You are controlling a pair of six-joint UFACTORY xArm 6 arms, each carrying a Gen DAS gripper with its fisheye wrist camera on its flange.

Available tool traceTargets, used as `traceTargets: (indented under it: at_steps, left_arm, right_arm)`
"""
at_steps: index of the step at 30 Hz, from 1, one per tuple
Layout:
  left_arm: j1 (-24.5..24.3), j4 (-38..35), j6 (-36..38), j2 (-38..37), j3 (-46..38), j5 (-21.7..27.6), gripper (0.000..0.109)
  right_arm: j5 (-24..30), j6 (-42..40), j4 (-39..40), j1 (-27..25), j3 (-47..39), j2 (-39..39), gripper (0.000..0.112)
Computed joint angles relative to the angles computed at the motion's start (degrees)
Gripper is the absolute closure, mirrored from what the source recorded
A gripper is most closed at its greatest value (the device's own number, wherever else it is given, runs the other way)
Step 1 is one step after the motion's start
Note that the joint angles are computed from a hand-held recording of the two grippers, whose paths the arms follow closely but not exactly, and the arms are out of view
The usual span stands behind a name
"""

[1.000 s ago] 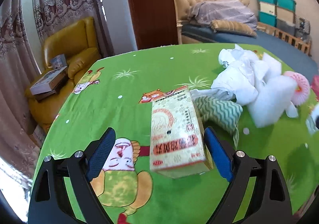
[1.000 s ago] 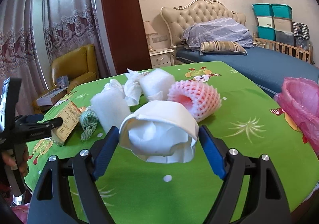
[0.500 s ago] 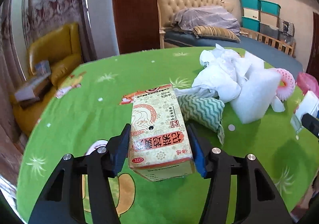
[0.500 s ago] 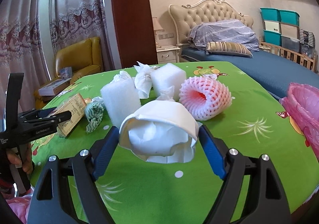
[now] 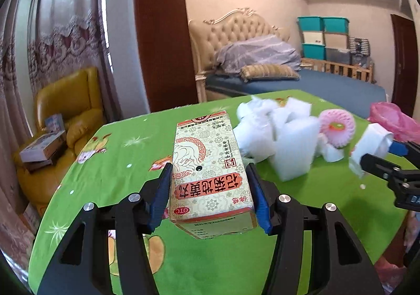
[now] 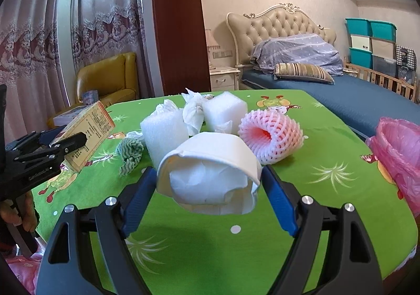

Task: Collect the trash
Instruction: 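Carry the carton and paper cup over the pink bin with both grippers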

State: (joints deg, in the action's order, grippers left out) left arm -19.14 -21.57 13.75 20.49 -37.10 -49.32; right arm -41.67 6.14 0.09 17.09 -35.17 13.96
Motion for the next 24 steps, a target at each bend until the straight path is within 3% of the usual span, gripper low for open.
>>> traceTargets:
  at_steps: [11, 24]
  left_arm:
    - [-3.2, 3.0, 0.4, -0.4, 0.8, -3.4, 0.056]
    - [-7.2, 5.1, 3.5, 1.4, -3.3, -1.2, 0.056]
  right_arm:
    - [-2.7, -4.3, 4.2, 0.2, 2.6, -2.4, 0.033]
    - [-3.8, -7.5, 7.9, -1.8, 5.2, -5.1, 0.033]
